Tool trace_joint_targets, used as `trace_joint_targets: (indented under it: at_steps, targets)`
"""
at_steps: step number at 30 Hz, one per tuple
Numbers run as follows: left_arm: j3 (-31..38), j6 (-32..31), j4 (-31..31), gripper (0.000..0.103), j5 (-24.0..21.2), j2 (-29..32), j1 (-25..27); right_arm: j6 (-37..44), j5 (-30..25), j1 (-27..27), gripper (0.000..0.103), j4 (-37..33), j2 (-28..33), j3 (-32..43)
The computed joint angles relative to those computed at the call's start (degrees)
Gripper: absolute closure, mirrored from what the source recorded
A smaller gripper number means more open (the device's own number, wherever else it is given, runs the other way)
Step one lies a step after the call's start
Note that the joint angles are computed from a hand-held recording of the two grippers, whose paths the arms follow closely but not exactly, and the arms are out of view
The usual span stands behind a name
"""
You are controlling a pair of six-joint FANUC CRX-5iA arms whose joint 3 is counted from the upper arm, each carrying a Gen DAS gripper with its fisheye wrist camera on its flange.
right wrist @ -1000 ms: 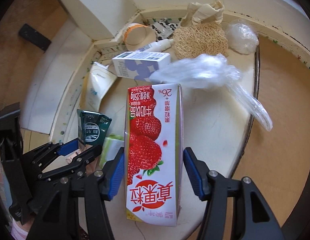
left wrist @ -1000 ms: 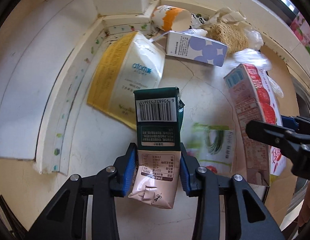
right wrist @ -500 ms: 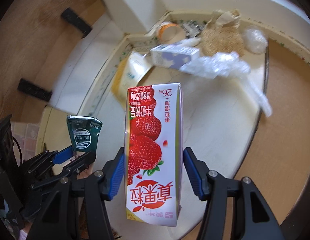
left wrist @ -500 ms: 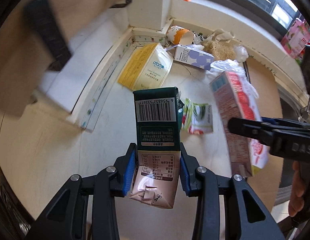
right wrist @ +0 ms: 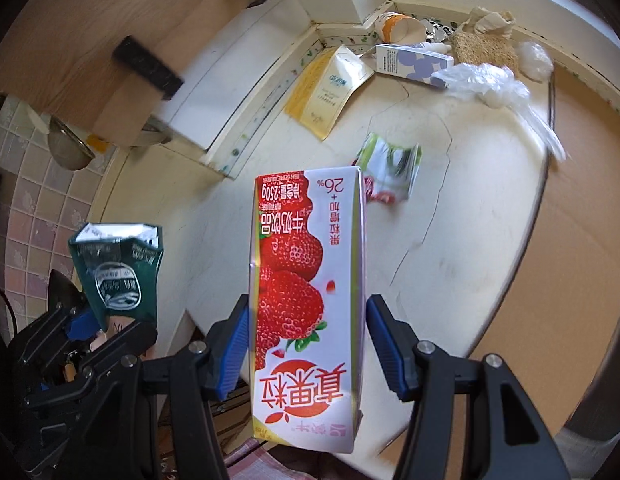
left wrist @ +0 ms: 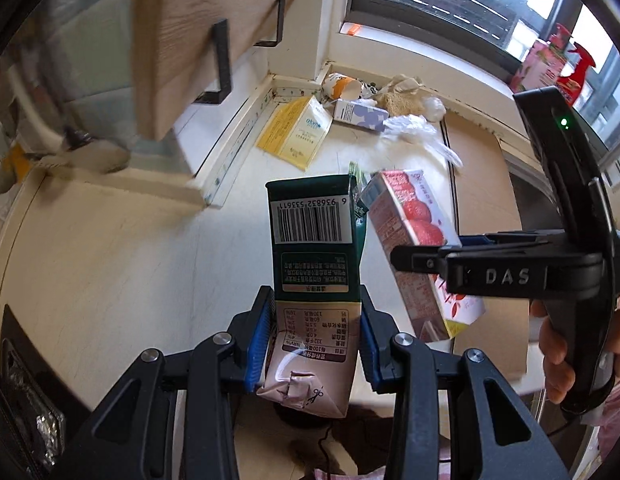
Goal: Collect trash
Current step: 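Carry the pouch and milk carton down over the trash bin with both grippers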
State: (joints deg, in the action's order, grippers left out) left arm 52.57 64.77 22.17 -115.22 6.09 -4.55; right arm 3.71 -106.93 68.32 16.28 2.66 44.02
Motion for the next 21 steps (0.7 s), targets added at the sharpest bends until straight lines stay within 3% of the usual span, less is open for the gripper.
trace_joint_targets:
  at_steps: [7,21]
  targets:
    - [-8.86,-8.24,4.89,0.066,-0.28,-7.99,11.44,-4.74,-3.74,8.09,0.046,7.27,4.71,6.10]
    - [-24.11,-25.46,16.18,0.066,-10.64,-18.43,37.90,-18.30,-8.08,26.35,0.046,19.24,10.11,11.40]
